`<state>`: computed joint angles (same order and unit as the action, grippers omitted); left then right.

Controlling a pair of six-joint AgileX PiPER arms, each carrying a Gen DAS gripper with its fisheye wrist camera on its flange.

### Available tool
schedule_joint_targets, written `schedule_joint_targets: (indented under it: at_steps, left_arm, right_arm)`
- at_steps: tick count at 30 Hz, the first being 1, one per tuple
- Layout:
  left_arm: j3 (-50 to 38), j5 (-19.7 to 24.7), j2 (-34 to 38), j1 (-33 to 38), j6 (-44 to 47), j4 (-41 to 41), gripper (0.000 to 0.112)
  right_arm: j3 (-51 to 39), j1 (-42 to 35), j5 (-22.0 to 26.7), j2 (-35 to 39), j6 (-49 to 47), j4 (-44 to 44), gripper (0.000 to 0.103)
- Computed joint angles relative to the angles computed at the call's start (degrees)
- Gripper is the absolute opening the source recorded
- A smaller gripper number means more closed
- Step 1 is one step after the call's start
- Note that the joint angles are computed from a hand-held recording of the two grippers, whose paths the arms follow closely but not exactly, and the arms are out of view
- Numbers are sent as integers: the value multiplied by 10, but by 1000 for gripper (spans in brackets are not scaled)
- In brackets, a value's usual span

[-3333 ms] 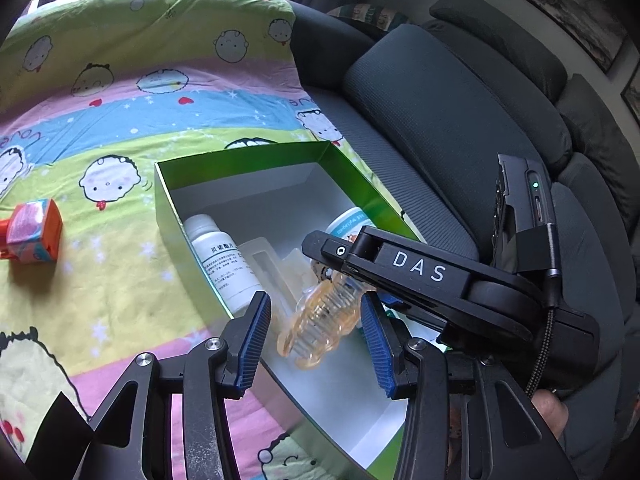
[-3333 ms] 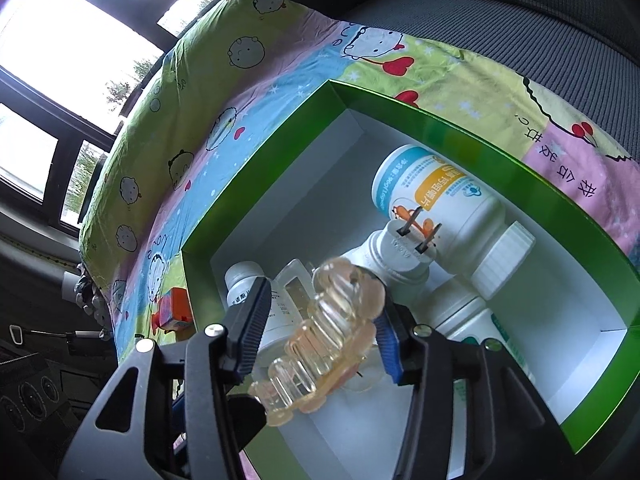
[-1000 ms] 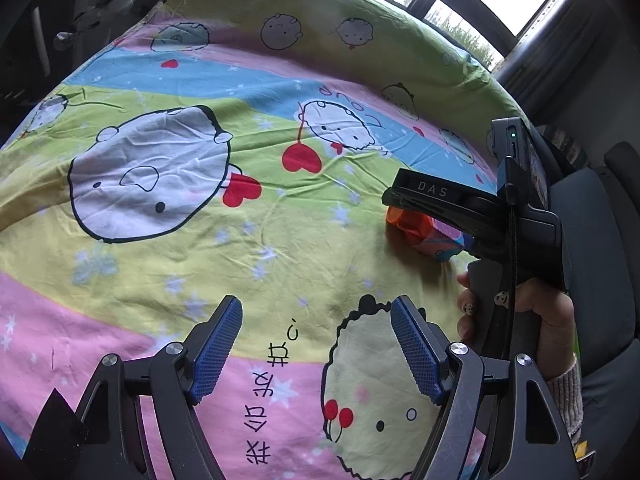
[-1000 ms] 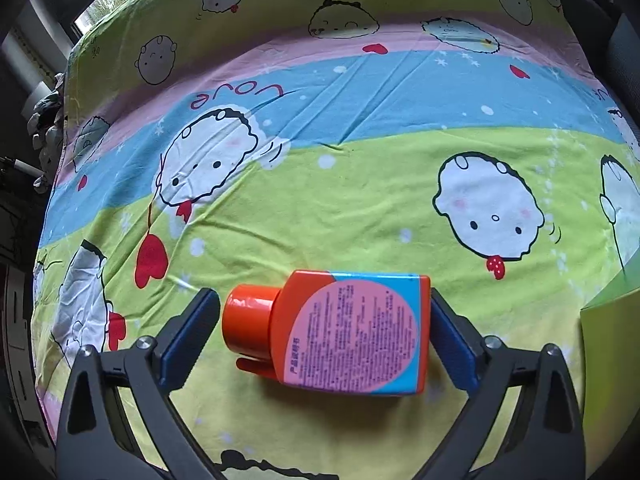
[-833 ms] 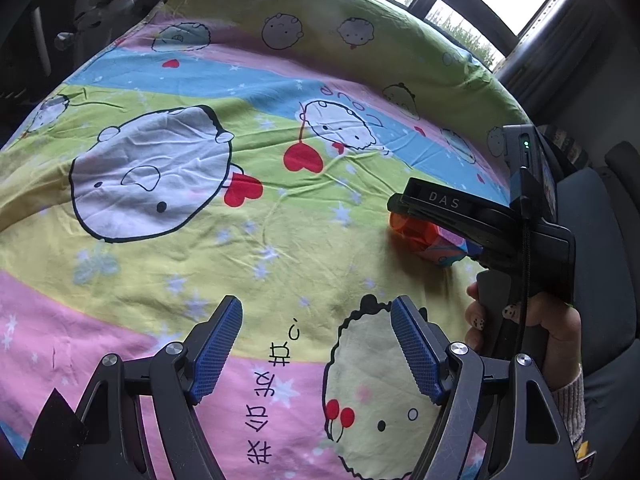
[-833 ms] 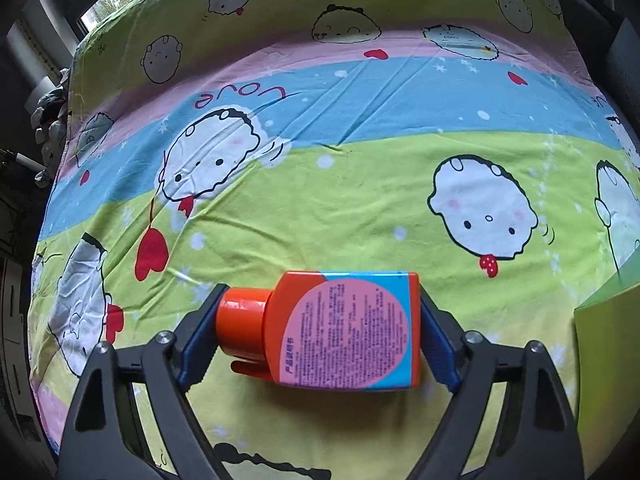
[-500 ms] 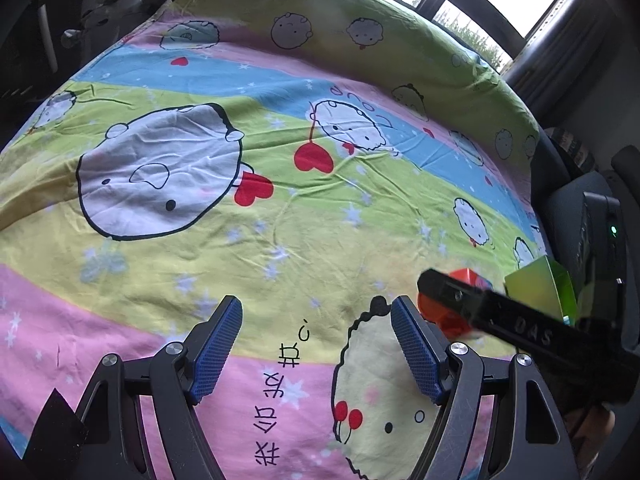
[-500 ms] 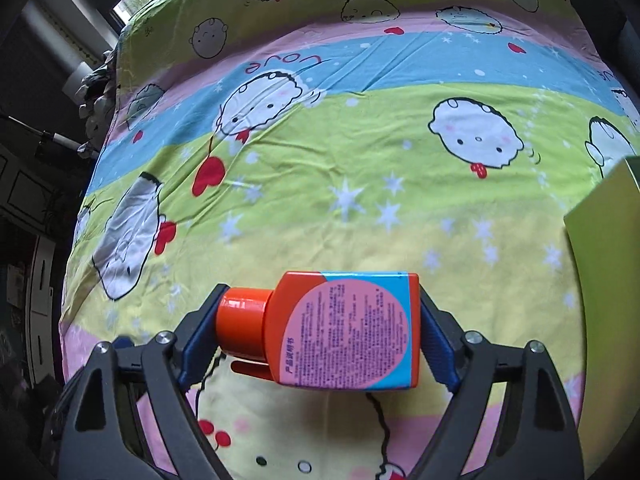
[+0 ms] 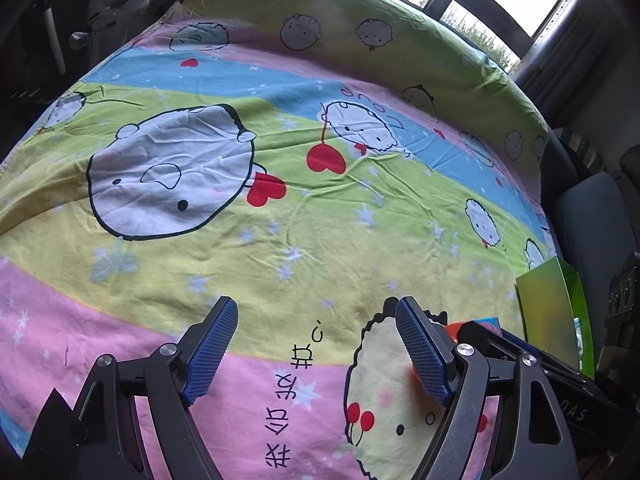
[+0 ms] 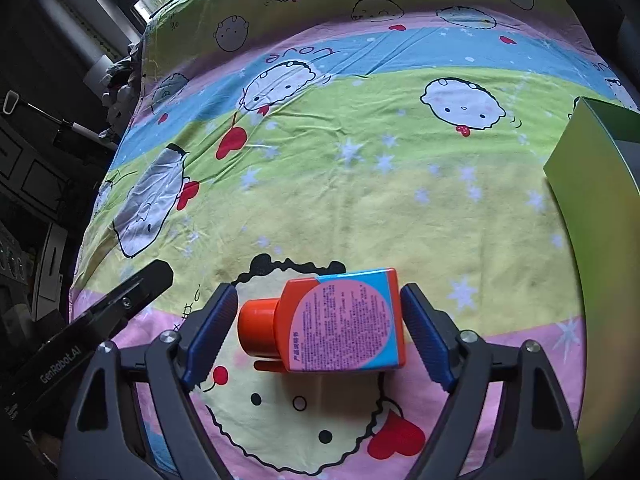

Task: Organize rigid objects
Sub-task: 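Grasp the orange-capped bottle with the right gripper and lift it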

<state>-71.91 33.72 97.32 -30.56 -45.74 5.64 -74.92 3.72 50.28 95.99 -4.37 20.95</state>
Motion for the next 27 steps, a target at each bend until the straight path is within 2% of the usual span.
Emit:
schedule_joint_targets:
  at_steps: [6, 10, 15, 18, 21, 23, 25, 27]
  left_arm:
    - [0, -22, 4, -12, 53, -40, 82]
    - [5, -50, 9, -11, 145, -138, 82]
    - [4, -63, 28, -10, 283, -285, 81]
    - [1, -62, 37, -13, 314, -323, 81]
    - [-2, -59, 44, -14, 359, -369, 80]
    - [-1, -63, 47, -16, 376, -388, 77]
    - [-2, -66, 53, -17, 389, -402, 66]
    - [0, -68, 57, -13, 421, -437, 66]
  right_arm:
    - [38, -49, -28, -49, -41, 65, 87]
    - [40, -74, -5, -40, -82, 123, 86]
    - [40, -88, 23, -20, -117, 180, 76]
    - [40, -90, 31, -12, -122, 191, 64]
    - [39, -89, 37, -3, -120, 194, 62]
    - [34, -91, 49, 5, -123, 200, 62]
    - [33, -88, 53, 8, -126, 201, 62]
    - [32, -87, 56, 11, -128, 200, 63]
